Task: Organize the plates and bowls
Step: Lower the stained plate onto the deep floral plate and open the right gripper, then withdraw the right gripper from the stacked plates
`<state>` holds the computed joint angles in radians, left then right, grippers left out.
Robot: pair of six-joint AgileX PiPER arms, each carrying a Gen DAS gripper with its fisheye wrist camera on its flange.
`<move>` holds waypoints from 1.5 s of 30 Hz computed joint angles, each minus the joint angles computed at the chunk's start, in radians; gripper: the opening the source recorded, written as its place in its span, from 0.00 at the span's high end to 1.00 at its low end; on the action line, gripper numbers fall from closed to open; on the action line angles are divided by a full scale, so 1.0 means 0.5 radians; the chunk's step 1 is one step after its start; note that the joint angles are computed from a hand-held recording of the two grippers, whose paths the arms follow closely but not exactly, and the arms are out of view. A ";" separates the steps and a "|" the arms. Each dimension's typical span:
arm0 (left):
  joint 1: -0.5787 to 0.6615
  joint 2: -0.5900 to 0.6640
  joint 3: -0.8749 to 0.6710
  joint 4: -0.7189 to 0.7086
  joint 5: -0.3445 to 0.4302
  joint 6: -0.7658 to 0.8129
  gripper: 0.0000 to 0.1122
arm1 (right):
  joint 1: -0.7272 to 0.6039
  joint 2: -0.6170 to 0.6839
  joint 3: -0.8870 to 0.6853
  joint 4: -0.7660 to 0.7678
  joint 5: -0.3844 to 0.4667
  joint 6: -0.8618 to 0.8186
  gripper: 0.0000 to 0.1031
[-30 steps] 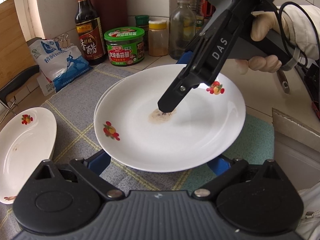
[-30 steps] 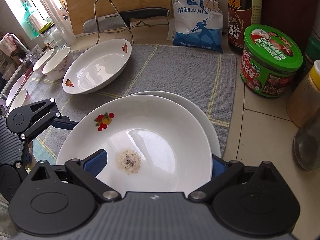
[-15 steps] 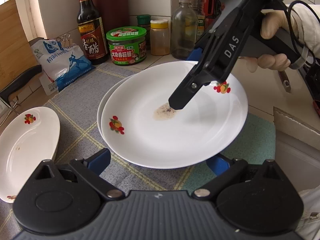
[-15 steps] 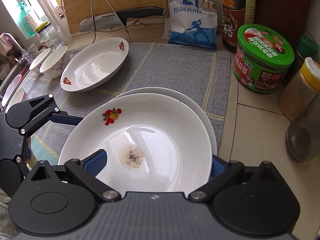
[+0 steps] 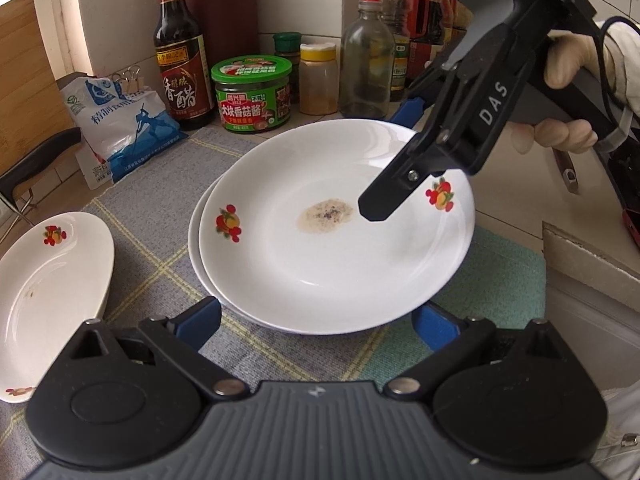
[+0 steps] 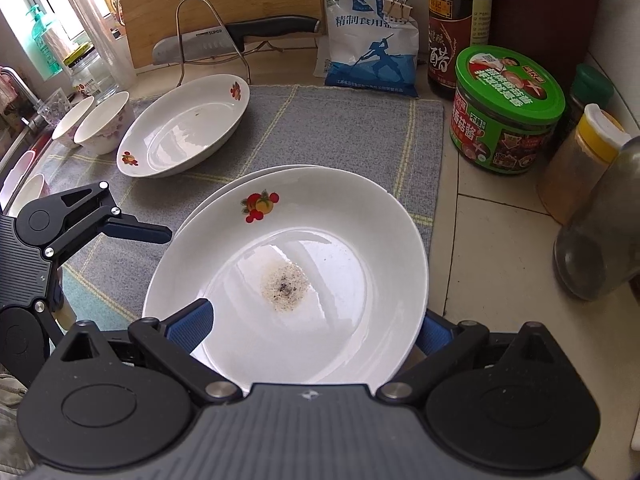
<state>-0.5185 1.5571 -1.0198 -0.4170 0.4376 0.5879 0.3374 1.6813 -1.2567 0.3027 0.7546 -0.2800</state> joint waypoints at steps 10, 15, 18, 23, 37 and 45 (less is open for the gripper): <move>-0.003 -0.106 0.082 0.117 -0.034 -0.221 0.10 | 0.181 -0.036 0.083 -0.447 -0.060 0.438 0.00; 0.022 -0.242 0.163 0.186 -0.060 -0.382 0.10 | 0.333 -0.133 0.167 -0.742 -0.153 0.715 0.00; 0.016 -0.321 0.202 0.423 -0.070 -0.676 0.09 | 0.482 -0.199 0.217 -1.061 -0.218 0.990 0.00; 0.010 -0.465 0.270 0.862 -0.047 -1.206 0.09 | 0.624 -0.258 0.269 -1.273 -0.356 1.156 0.00; -0.069 -0.585 0.312 1.925 0.332 -2.481 0.09 | 0.684 -0.069 0.068 -1.151 -0.625 0.929 0.00; 0.244 -0.372 0.321 1.742 0.021 -2.247 0.09 | 0.726 0.165 -0.236 -1.153 -0.435 1.027 0.00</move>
